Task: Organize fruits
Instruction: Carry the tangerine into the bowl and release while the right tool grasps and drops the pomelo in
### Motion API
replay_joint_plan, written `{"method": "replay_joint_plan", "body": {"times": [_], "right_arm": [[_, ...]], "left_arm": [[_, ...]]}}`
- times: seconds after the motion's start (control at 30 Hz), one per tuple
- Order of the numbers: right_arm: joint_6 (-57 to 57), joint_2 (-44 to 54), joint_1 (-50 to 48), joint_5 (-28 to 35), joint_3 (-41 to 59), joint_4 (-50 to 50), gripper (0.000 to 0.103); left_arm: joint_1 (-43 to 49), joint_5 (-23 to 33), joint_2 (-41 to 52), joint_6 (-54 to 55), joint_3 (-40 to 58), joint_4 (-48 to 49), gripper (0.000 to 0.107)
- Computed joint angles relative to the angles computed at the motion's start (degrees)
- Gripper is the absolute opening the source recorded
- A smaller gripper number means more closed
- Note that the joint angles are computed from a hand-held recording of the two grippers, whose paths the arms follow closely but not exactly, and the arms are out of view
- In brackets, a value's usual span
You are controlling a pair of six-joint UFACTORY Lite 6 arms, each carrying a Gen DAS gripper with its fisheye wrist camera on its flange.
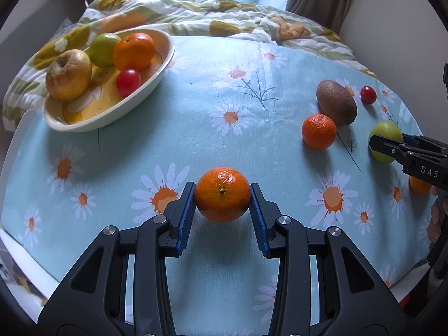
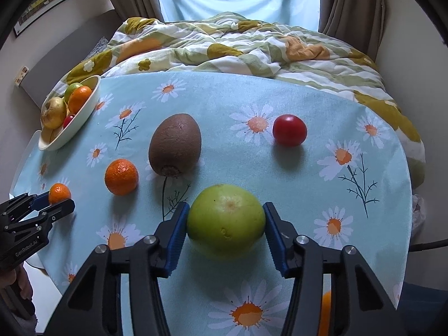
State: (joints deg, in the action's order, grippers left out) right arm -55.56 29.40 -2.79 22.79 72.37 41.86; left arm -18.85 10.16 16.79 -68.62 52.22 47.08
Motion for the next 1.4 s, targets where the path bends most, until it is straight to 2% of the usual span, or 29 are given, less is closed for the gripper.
{"method": "replay_joint_plan", "body": {"times": [0.2, 0.43, 0.8, 1.1, 1.4], "right_arm": [[-1.1, -3.8, 0.4, 0.9, -1.7, 1.3, 0.049], [3.3, -10.1, 3.6, 3.7, -3.0, -2.2, 0.049], [23.5, -16.0, 15.4, 4.8, -1.5, -12.7, 0.049], [42.6, -11.3, 25.9, 3.7, 6.3, -22.9, 0.049], [62.9, -2.5, 32.8, 3.4, 16.4, -35.3, 0.049]], "left_arm": [[-0.2, 0.8, -6.0, 0.0, -3.3, -0.8, 0.044], [1.2, 4.3, -15.9, 12.4, -5.7, -11.6, 0.044], [14.0, 8.0, -24.9, 59.4, -4.9, -46.5, 0.044], [28.3, 12.5, -19.8, 96.6, 2.0, -71.4, 0.044], [37.0, 16.6, -5.5, 120.5, 13.0, -84.9, 0.044]]}}
